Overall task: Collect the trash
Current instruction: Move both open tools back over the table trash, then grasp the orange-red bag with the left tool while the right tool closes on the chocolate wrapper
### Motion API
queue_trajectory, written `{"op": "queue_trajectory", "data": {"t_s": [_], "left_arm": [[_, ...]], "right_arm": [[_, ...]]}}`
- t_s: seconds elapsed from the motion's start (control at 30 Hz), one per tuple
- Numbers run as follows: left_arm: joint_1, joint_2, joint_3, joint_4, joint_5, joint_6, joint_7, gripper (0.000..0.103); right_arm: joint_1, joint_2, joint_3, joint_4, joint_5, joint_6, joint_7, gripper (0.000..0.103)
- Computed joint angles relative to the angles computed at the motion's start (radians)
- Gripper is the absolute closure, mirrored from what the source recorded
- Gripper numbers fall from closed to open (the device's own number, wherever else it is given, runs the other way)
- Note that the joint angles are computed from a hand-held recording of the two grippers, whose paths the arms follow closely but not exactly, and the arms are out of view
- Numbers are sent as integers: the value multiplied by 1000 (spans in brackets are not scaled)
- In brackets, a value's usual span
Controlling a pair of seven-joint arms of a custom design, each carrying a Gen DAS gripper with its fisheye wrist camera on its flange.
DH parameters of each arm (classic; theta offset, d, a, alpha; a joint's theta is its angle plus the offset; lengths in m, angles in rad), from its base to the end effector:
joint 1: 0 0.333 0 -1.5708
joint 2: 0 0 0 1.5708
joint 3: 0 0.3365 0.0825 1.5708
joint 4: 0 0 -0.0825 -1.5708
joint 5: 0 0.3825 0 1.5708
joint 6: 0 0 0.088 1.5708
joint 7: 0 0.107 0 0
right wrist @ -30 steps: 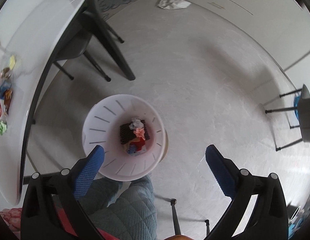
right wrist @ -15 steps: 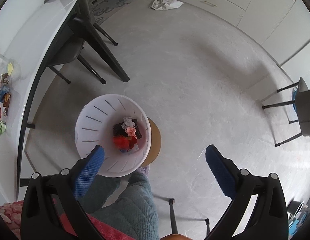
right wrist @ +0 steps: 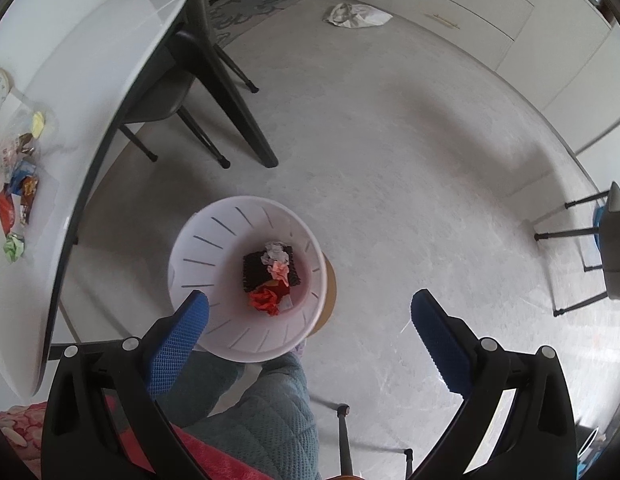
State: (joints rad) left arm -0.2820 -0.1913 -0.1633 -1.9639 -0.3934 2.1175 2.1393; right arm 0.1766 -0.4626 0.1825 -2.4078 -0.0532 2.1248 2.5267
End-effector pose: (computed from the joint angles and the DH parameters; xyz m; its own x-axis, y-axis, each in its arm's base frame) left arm 0.4666 -0.2500 0.6137 -0.7762 -0.6172 0.1290 -0.6022 0.6649 -0.4419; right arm 0.3887 0.1508 0.5152 -0.5453 -0.8359 -0.0627 -0.8130 0.5456 -0.2035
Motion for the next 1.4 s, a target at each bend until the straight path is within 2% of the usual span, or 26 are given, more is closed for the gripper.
{"op": "queue_trajectory", "data": {"t_s": [0.3,0.67,1.0,1.27,1.4], "left_arm": [[65,-2,39,11,39,29,-105,12],[171,9,84,14,114,99,-225,12],[235,34,113,23,139,107,-250,12],[254,46,112,26,128,110,-219,12],[260,47,115,22,116,112,-201,12]], "right_arm": [[30,131,2,134,-27,30,-50,3],[107,332,-16,361,-70,51,-111,3],[184,513,-53,579,-50,68,-247,3],[235,694,-83,795,18,81,-349,3],[262,763,-99,892,32,37,-348,13]]}}
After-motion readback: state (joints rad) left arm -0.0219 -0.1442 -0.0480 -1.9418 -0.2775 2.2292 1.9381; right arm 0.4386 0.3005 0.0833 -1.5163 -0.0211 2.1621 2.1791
